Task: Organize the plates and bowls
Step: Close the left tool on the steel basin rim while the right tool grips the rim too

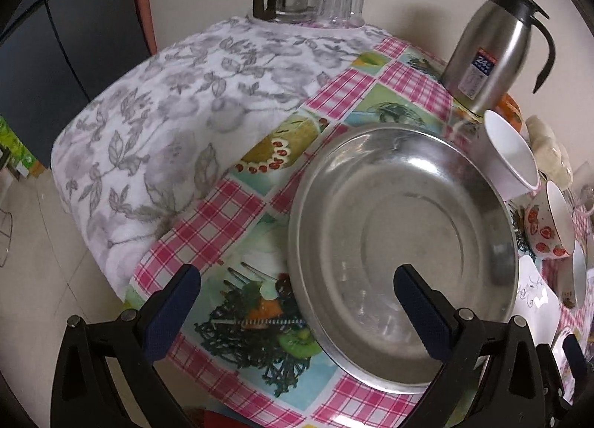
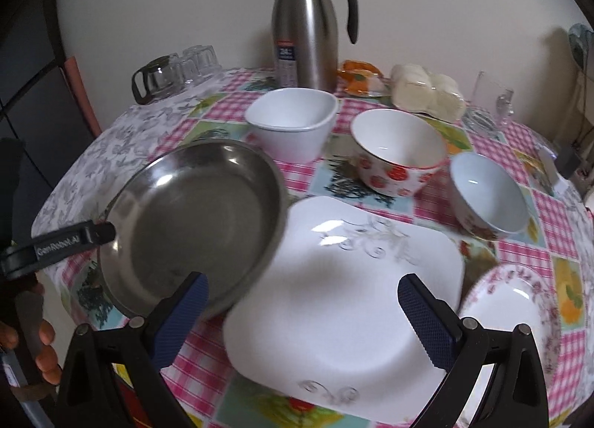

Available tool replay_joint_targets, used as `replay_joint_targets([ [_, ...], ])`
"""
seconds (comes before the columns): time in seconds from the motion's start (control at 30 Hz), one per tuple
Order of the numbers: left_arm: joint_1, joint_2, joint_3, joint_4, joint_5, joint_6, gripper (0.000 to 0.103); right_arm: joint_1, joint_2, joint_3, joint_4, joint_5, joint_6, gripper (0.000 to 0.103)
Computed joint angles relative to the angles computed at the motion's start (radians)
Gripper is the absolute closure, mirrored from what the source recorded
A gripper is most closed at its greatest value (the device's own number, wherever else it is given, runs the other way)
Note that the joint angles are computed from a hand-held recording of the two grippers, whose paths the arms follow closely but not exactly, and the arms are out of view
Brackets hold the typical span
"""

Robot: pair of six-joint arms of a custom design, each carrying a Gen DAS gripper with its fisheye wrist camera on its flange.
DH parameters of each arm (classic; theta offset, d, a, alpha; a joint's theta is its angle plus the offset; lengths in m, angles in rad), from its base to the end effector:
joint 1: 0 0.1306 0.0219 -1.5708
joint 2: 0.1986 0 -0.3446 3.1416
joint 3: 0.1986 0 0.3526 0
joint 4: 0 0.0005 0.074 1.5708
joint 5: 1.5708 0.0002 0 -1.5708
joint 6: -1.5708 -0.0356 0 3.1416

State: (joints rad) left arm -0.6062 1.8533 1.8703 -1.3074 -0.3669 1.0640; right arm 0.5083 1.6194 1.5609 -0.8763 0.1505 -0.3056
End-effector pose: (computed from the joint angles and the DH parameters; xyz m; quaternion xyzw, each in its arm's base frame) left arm 0.4700 -0.3109 0.3390 -0.2457 0.9424 0.0194 0.2261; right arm 0.4596 0.2494 0.3561 -0.0724 0.9447 0.0578 0.3146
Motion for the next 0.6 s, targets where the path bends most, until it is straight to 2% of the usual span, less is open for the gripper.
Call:
replay_joint_targets([
  [0.1,0.009,-0.006,-0.022,0.031,0.034,0.006,0.004,0.012,0.025,0.019,0.01,0.001,-0.008,0.004],
  [0.2,0.017,-0.005,-0.028,0.045,0.054,0.0,0.016,0.016,0.054,0.05,-0.002,-0.003,0.005,0.016],
  [0.4,0.029,0.003,-0.032,0.068,0.071,-0.004,0.034,0.016,0.097,0.094,-0.018,-0.023,0.013,0.029],
  [0.57,0.031,0.025,-0.005,0.062,0.053,-0.034,0.046,0.01,0.143,0.137,-0.05,-0.069,0.0,0.054],
  [0.6,0.032,0.035,0.007,0.056,0.048,-0.042,0.05,0.01,0.15,0.143,-0.055,-0.077,0.002,0.056],
])
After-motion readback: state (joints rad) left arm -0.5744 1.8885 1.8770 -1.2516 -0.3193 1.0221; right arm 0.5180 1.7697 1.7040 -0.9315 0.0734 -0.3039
